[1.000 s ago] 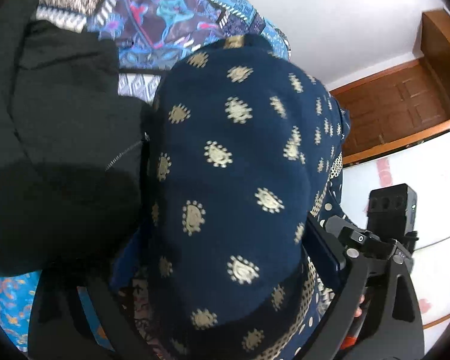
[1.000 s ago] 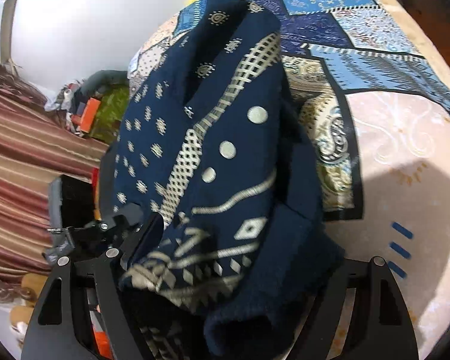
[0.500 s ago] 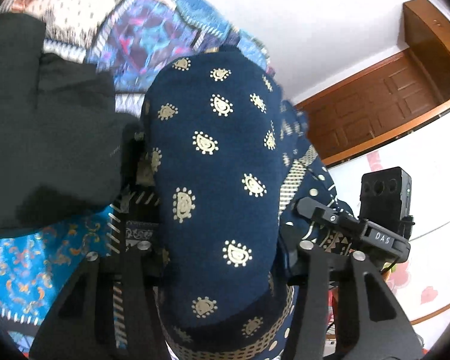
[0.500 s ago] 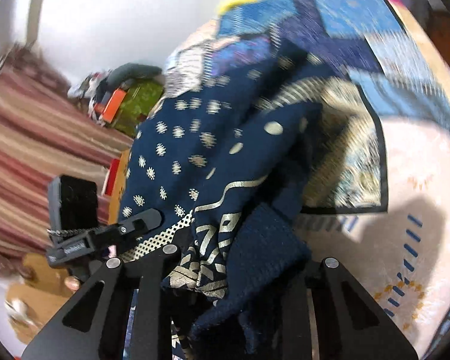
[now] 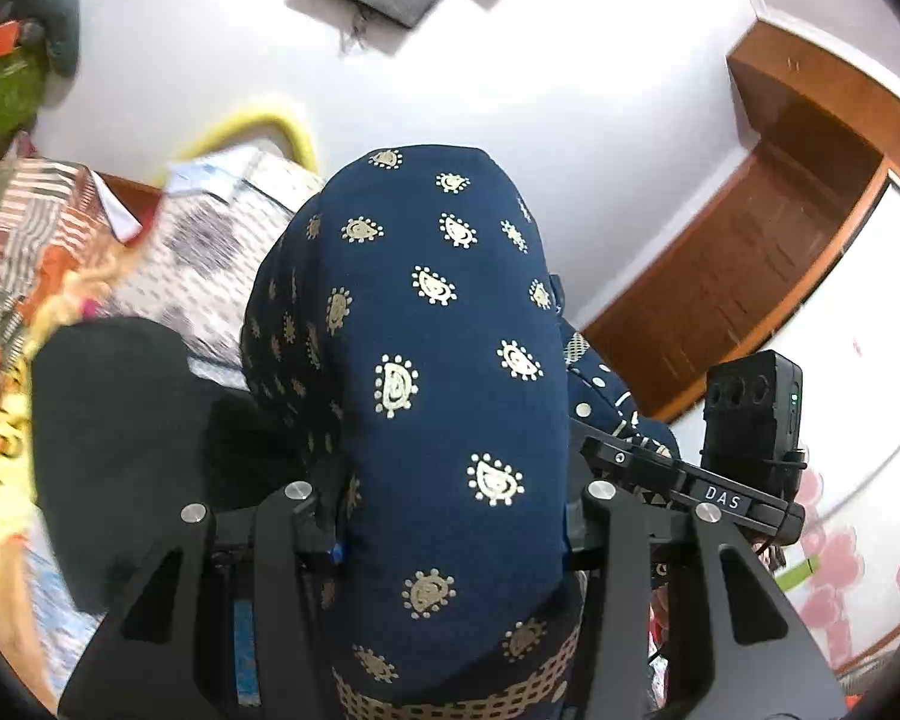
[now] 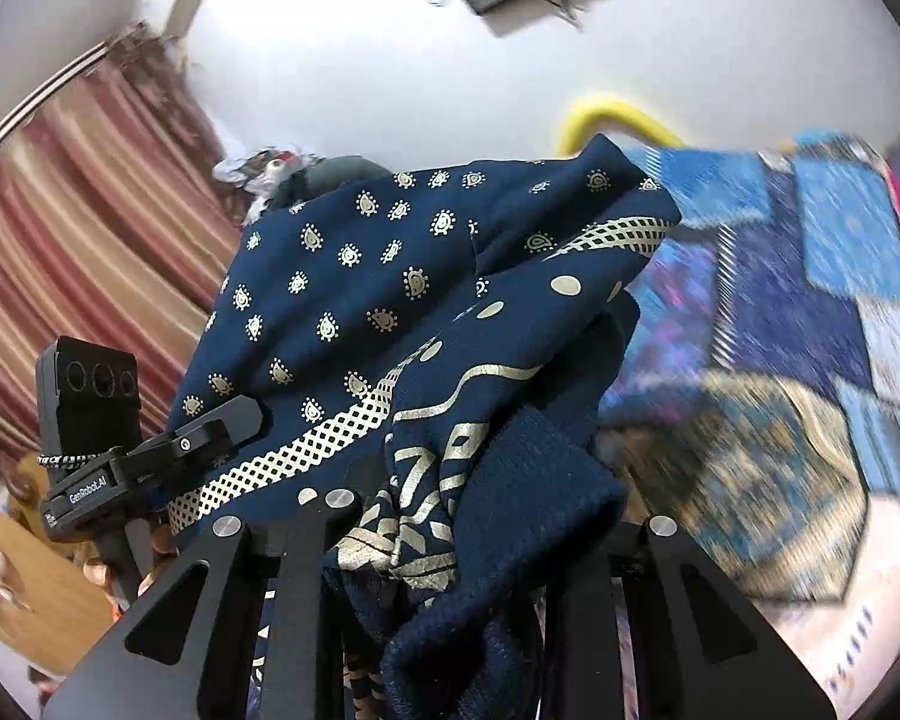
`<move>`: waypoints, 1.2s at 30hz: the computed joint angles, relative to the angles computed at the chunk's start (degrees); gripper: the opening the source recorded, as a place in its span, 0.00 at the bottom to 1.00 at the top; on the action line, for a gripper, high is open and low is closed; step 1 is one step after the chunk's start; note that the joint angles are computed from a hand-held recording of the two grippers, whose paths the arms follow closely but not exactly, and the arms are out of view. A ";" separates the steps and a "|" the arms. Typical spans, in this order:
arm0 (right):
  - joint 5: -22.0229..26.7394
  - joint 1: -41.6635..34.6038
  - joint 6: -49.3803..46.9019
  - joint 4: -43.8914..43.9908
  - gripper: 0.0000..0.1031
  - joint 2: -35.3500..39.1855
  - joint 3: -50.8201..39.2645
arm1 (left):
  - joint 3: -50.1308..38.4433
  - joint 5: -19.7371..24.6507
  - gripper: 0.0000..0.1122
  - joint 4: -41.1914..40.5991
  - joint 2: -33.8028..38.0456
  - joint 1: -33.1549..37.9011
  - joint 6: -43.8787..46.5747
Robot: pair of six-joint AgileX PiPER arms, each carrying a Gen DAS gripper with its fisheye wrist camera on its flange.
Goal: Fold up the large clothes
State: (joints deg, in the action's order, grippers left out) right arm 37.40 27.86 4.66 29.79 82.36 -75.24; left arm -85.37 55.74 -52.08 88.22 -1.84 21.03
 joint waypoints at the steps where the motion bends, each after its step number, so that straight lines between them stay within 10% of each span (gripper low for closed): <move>1: -0.62 1.00 0.09 -0.06 0.21 1.88 -1.61 | 0.57 0.85 0.41 -1.51 0.09 2.43 1.76; 16: 7.74 9.95 6.89 -9.96 0.34 39.99 -30.82 | 9.67 -2.90 0.48 -0.69 13.92 19.52 18.21; 25: 3.31 6.50 6.23 -7.01 0.53 30.65 -15.05 | 13.46 -10.04 0.66 6.26 10.87 16.57 15.12; 36: 8.48 17.94 33.43 -40.75 0.53 9.56 -8.97 | 16.58 -11.37 0.65 30.30 -9.06 8.68 -6.23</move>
State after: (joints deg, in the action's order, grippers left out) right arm 45.88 45.79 38.09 -10.96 91.92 -84.21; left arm -68.79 44.37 -21.79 79.17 6.84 14.80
